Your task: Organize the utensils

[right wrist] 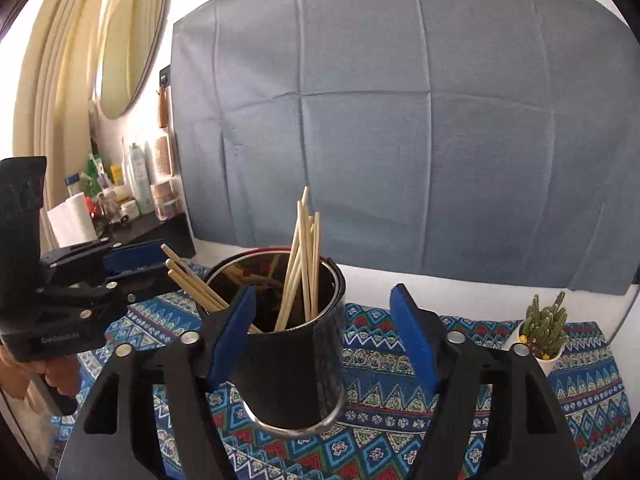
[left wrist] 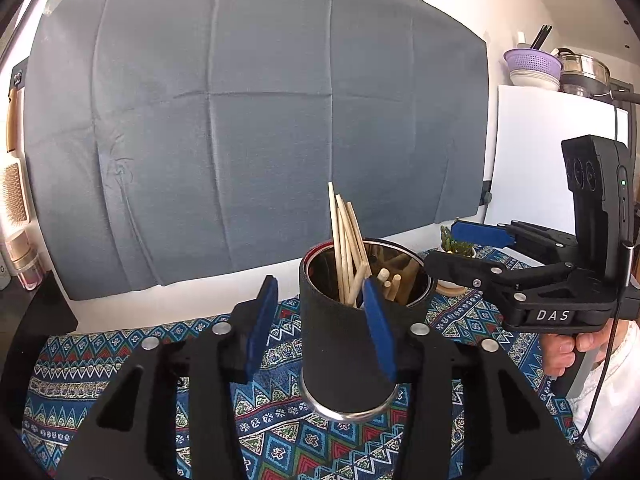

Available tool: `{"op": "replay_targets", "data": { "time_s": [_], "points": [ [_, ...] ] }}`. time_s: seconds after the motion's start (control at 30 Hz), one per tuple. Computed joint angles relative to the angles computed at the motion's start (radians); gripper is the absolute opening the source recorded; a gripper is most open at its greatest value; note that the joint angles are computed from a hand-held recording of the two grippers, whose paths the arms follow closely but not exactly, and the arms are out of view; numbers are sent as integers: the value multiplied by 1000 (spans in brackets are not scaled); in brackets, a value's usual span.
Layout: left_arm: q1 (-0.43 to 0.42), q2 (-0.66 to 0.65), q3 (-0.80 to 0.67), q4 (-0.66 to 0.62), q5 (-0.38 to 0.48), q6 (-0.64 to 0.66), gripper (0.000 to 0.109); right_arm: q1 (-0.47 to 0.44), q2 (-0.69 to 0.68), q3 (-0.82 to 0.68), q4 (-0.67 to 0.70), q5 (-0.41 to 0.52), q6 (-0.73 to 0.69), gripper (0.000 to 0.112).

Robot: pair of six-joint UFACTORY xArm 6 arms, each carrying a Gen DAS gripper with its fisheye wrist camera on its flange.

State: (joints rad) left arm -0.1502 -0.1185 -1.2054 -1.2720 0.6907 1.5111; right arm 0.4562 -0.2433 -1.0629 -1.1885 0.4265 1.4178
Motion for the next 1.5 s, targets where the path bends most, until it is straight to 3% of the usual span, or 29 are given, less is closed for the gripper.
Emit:
{"op": "replay_targets", "data": {
  "time_s": [0.1,0.33,0.4,0.7,0.87,1.17,1.3,1.4,1.5],
  "points": [
    [12,-33,29,-4,-1,3,59,25,-28,18,-9,40,-8,84],
    [37,-123,116,-24,-44,6,93,108,-87,60,-14,156,-49,88],
    [46,-150,144,-17,-54,-2,97,135,-107,80,-14,185,-56,88],
    [97,-270,276,57,-12,-49,97,286,-192,166,-6,356,-11,91],
    [77,-360,389,92,-64,-44,97,360,-252,219,37,406,44,93],
    [116,-541,577,98,-21,-35,97,549,-353,327,12,536,216,95],
    [123,-631,661,144,-21,-91,97,599,-398,390,-7,528,294,95],
    [112,-697,726,155,-62,-124,97,661,-410,417,-39,599,381,95],
    [131,-744,769,148,-42,-135,97,704,-407,430,-42,665,436,95]
  ]
}}
